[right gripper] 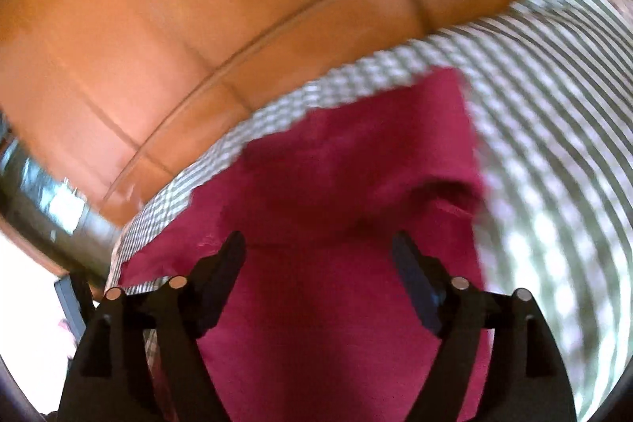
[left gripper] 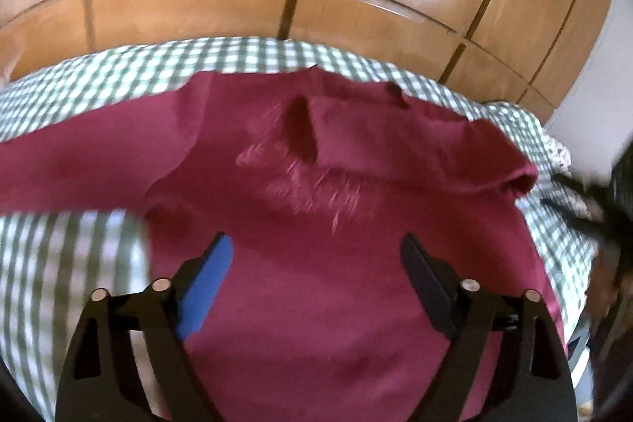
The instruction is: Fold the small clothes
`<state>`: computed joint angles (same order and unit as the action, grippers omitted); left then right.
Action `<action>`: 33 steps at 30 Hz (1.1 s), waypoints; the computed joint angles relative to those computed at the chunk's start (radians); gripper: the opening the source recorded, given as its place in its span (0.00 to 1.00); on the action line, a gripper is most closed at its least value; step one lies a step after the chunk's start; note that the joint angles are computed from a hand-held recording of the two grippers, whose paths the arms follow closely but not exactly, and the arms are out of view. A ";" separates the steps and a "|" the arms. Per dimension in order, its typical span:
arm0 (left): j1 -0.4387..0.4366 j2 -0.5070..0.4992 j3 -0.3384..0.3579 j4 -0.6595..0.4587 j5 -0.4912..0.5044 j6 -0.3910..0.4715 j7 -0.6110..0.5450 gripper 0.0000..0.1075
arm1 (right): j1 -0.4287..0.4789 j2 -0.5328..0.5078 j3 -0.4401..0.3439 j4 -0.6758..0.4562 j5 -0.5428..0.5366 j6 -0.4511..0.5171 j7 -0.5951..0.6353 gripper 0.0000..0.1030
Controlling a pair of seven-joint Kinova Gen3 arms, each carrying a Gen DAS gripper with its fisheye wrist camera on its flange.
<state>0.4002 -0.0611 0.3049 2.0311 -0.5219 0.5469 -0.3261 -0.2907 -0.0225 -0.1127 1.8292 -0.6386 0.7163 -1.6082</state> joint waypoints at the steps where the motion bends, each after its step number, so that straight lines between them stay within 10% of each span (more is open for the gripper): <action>1: -0.024 0.027 -0.003 -0.022 0.041 -0.023 -0.041 0.71 | 0.020 -0.008 0.012 0.030 -0.041 -0.005 0.022 0.77; 7: -0.230 0.220 0.094 -0.185 0.285 -0.023 -0.275 0.66 | 0.239 0.014 -0.055 0.085 -0.285 0.029 0.157 0.82; 12: -0.092 0.286 -0.089 -0.271 0.412 -0.009 -0.414 0.13 | 0.395 0.107 -0.203 0.088 -0.488 0.020 0.296 0.83; 18: 0.028 0.144 -0.237 -0.212 0.292 -0.094 -0.284 0.08 | 0.320 0.149 -0.138 0.098 -0.654 -0.055 0.414 0.84; 29: -0.053 0.148 -0.170 -0.125 0.277 -0.023 -0.268 0.08 | 0.123 0.109 -0.003 0.002 -0.339 0.114 0.263 0.85; 33: -0.043 0.142 -0.174 -0.115 0.256 -0.039 -0.253 0.08 | -0.063 0.094 0.113 -0.076 -0.177 0.022 0.198 0.85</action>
